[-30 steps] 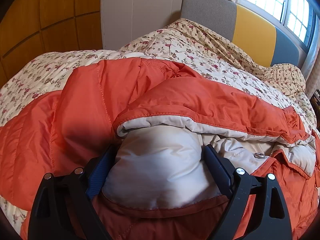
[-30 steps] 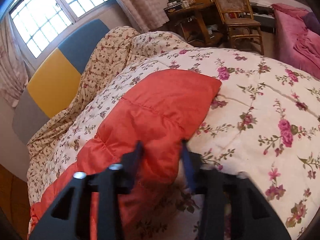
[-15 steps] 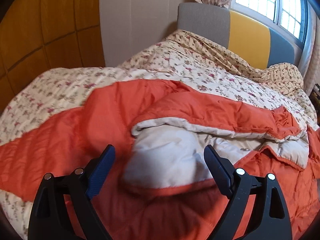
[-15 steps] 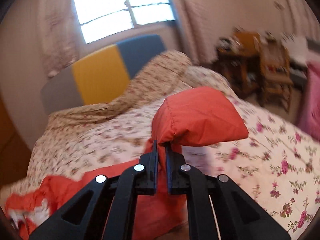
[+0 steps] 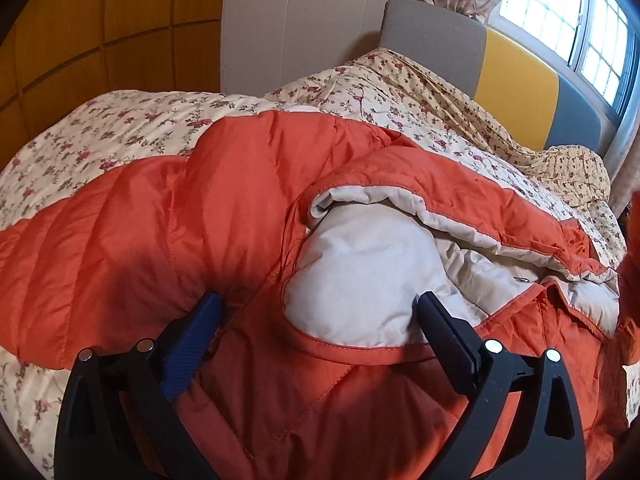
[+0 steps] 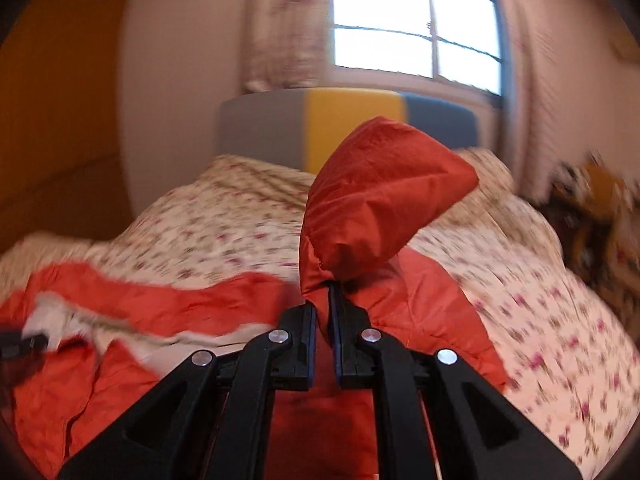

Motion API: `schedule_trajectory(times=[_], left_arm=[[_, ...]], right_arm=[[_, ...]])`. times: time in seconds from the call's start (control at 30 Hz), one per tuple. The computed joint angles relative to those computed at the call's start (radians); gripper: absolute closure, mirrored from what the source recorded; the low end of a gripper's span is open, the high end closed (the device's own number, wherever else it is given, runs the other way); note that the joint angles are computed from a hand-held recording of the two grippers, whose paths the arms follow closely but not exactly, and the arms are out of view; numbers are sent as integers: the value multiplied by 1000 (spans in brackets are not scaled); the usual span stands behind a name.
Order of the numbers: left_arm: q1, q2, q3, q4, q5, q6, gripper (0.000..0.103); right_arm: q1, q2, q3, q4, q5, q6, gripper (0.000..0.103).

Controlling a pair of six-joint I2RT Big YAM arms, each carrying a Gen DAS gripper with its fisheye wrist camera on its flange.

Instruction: Fold large clothes

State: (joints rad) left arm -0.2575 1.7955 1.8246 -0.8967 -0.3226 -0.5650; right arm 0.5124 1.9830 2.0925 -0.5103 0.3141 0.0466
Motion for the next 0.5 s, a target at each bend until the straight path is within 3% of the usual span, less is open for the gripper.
schedule_trajectory(times=[0.3,0.4,0.5], left_arm=[[6,-8,-19,20,27,-10,4],[8,-10,-23,25,31,-11,4],[11,-11,-26,31,40,-13,4]], right_arm=[[130,72,0,100,-53,-387,98],[152,86,-15,103,-95,-501,97],[160,100,-7,71,-136,-557,98]])
